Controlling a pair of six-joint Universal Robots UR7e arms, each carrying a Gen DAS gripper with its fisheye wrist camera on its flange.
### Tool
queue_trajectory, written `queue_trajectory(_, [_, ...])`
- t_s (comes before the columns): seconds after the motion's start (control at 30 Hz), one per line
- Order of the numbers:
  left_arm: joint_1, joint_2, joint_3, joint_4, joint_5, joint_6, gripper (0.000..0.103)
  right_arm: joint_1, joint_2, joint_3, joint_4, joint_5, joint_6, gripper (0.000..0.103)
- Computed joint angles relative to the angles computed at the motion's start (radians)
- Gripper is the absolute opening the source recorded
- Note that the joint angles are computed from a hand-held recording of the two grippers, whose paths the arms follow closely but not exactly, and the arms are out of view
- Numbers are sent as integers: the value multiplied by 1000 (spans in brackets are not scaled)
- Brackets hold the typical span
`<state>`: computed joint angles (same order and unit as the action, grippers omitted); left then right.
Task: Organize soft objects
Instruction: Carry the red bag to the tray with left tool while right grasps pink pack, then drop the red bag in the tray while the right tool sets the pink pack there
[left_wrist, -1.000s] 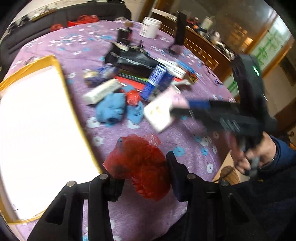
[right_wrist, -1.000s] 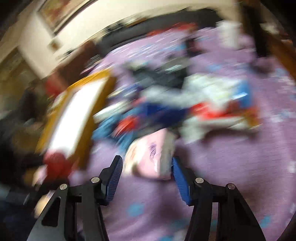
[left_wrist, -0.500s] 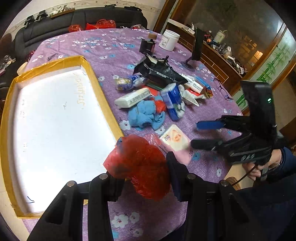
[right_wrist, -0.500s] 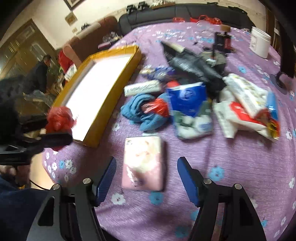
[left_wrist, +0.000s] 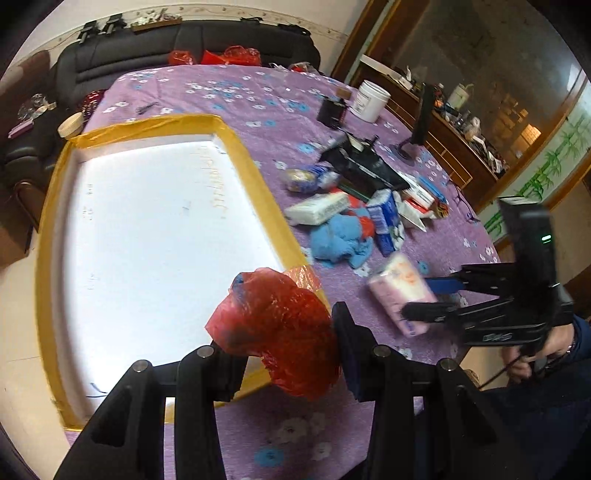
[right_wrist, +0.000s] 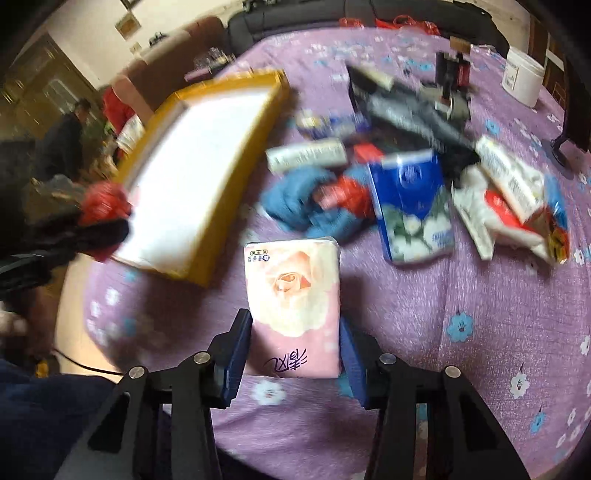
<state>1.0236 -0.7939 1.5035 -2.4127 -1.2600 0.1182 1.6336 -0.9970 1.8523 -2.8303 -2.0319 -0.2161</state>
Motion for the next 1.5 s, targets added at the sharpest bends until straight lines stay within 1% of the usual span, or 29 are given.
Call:
queue_trajectory(0.07, [10, -5, -12, 0, 4, 2, 41, 13, -7, -15, 6, 26, 9, 51])
queue_trajectory(0.17, [26, 3, -54, 11, 11, 12, 41, 41, 23, -85, 29, 50, 22, 51])
queue_trajectory(0.23, [36, 18, -94, 27, 20, 15, 41, 61, 68, -155, 55, 57, 41, 51])
queue_trajectory(0.3, [45, 43, -151, 49, 31, 32, 41, 79, 132, -254, 104, 65, 71, 51])
queue_trajectory(0.37, [55, 84, -233, 93, 53, 36, 41, 92, 199, -358, 138, 73, 82, 51])
queue_trajectory(0.4, [59, 100, -265, 112, 59, 36, 41, 100, 244, -429, 168, 57, 90, 51])
queue_trajectory(0.47, [70, 141, -338, 131, 72, 43, 41, 102, 308, -535, 210, 54, 104, 51])
queue_trajectory(0.5, [77, 166, -386, 154, 75, 42, 41, 100, 351, -604, 231, 49, 109, 51])
queue_trajectory(0.53, [85, 193, -438, 181, 71, 37, 41, 98, 396, -678, 261, 25, 123, 51])
queue_trajectory(0.6, [99, 257, -547, 219, 100, 30, 41, 91, 452, -773, 293, 15, 143, 51])
queue_trajectory(0.63, [107, 295, -611, 248, 108, 22, 41, 84, 501, -855, 320, 12, 146, 51])
queue_trajectory(0.67, [114, 325, -662, 276, 111, 12, 41, 80, 541, -923, 358, -9, 156, 51])
queue_trajectory(0.73, [125, 389, -762, 312, 147, -6, 41, 70, 588, -1002, 398, -9, 170, 51])
queue_trajectory(0.77, [132, 416, -806, 334, 149, -13, 41, 64, 616, -1051, 418, 1, 174, 51])
queue_trajectory(0.83, [140, 444, -848, 353, 162, -27, 41, 60, 661, -1132, 463, 6, 188, 51])
queue_trajectory(0.87, [144, 457, -869, 362, 167, -30, 41, 59, 666, -1135, 464, 8, 186, 51])
queue_trajectory(0.93, [150, 476, -899, 373, 167, -36, 43, 59, 704, -1197, 494, 0, 177, 52])
queue_trajectory(1.0, [152, 481, -901, 363, 175, -31, 46, 58, 724, -1228, 507, -16, 175, 53])
queue_trajectory(1.07, [152, 471, -875, 332, 171, -18, 56, 54, 737, -1248, 515, -13, 180, 54])
queue_trajectory(1.1, [150, 467, -862, 316, 177, -8, 66, 53, 739, -1252, 513, -8, 177, 55])
queue_trajectory(1.13, [149, 465, -855, 303, 179, -1, 74, 53, 741, -1257, 511, -7, 172, 56])
queue_trajectory(1.17, [149, 457, -840, 288, 175, 4, 76, 54, 739, -1253, 503, -3, 160, 59])
queue_trajectory(1.27, [147, 446, -826, 284, 172, -5, 77, 58, 710, -1207, 472, -3, 145, 60])
queue_trajectory(1.33, [147, 437, -813, 275, 161, -6, 77, 58, 672, -1146, 437, 13, 142, 60])
queue_trajectory(1.43, [140, 395, -743, 243, 154, -14, 77, 54, 587, -1005, 363, 36, 147, 60])
queue_trajectory(1.47, [137, 381, -718, 229, 149, -13, 77, 51, 545, -937, 338, 40, 145, 60])
queue_trajectory(1.5, [132, 362, -685, 212, 148, -9, 77, 49, 523, -897, 320, 35, 143, 60])
